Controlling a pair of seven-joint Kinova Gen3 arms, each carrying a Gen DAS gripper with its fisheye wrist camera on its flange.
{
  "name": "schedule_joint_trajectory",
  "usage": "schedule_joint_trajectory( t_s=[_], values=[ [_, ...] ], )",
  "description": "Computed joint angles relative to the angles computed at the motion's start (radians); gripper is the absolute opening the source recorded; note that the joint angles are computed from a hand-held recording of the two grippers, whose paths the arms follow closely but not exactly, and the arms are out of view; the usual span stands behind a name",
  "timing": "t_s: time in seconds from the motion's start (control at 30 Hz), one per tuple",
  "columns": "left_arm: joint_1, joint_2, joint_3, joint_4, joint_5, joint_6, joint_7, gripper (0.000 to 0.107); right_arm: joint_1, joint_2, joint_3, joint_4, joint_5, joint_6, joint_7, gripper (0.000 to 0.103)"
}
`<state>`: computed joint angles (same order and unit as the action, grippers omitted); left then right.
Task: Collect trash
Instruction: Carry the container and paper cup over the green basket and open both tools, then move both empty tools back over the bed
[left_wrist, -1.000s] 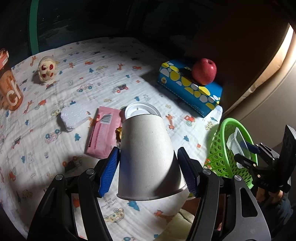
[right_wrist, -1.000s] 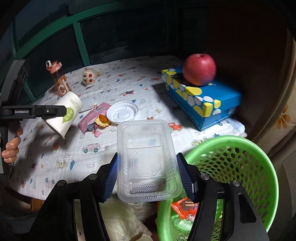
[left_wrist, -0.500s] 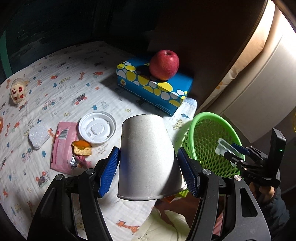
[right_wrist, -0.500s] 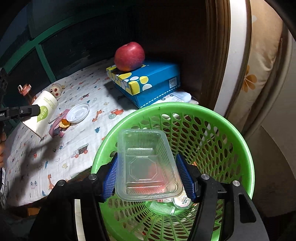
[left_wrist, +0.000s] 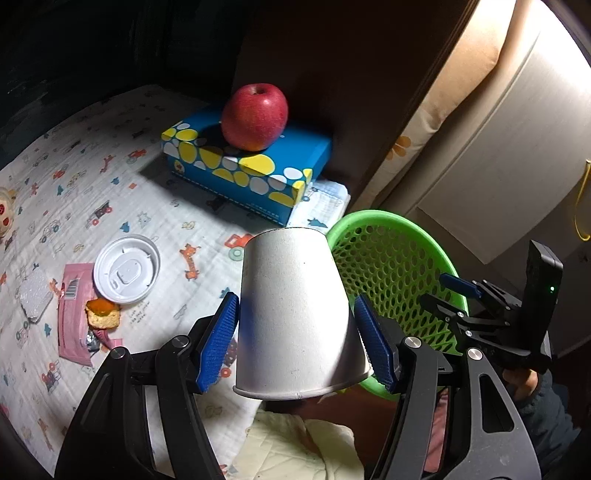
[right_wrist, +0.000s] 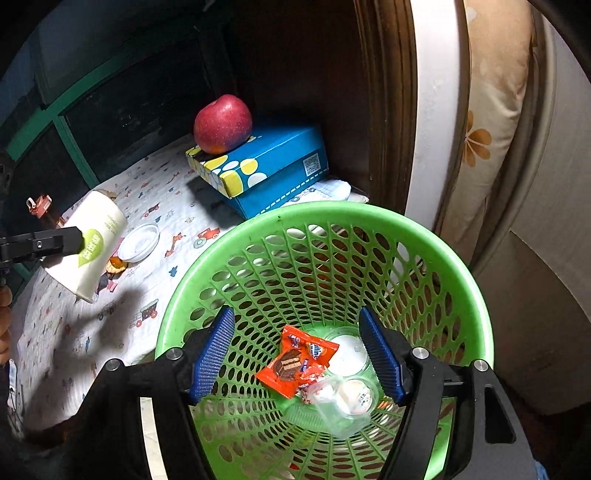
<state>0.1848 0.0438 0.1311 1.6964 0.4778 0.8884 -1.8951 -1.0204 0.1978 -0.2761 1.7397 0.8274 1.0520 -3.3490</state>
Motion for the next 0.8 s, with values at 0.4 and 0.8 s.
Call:
schedule_joint_trajectory(
  t_s=[0.4, 0.8],
  values=[
    [0.108, 0.082, 0.070, -0.039, -0.054, -0.025, 0.084, 0.064, -0.032, -0.088, -0.070, 0.079, 0.077, 0.111, -0.191, 0.070],
    [0.135, 0.099, 0.086, -0.030, -0.041, -0.038, 0.084, 0.074, -0.008, -0.110, -0.110, 0.118, 0.078, 0.101, -0.257, 0.071]
  ],
)
